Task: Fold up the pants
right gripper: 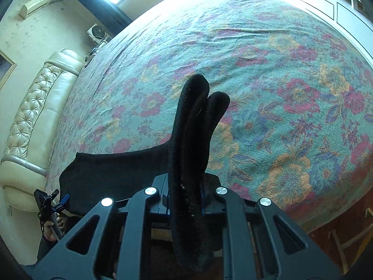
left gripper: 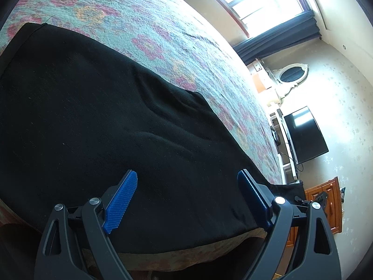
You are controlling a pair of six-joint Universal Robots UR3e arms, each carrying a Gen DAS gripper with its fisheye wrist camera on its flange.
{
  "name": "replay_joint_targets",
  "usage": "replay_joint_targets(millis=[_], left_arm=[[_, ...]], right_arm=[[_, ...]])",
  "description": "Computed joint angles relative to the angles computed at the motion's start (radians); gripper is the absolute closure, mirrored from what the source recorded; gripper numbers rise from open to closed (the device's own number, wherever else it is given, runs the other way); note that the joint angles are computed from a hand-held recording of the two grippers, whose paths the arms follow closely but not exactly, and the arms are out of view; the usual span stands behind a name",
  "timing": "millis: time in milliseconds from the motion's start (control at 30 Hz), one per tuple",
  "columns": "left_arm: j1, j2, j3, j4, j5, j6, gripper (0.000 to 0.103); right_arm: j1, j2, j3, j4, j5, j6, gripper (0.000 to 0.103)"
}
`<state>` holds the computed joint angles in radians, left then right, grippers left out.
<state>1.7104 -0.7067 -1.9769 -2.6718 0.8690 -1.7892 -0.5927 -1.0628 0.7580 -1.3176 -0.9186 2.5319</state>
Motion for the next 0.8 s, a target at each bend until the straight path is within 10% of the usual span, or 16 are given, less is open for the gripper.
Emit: replay_joint_targets(millis=[333,800], left_arm=[[-0.065,-0.039,0.001,0.051,-0.016,-0.069,0.016],[-0.154,-0.001,-0.005,0.096,-0.041,-0.146,0.016]], right_arm=[[0.164,-0.090,-0.004,-0.004,0.012,0.053,0.087],[0.458,-0.189,0.301,-0.400,-0.145,0.262,0.087]])
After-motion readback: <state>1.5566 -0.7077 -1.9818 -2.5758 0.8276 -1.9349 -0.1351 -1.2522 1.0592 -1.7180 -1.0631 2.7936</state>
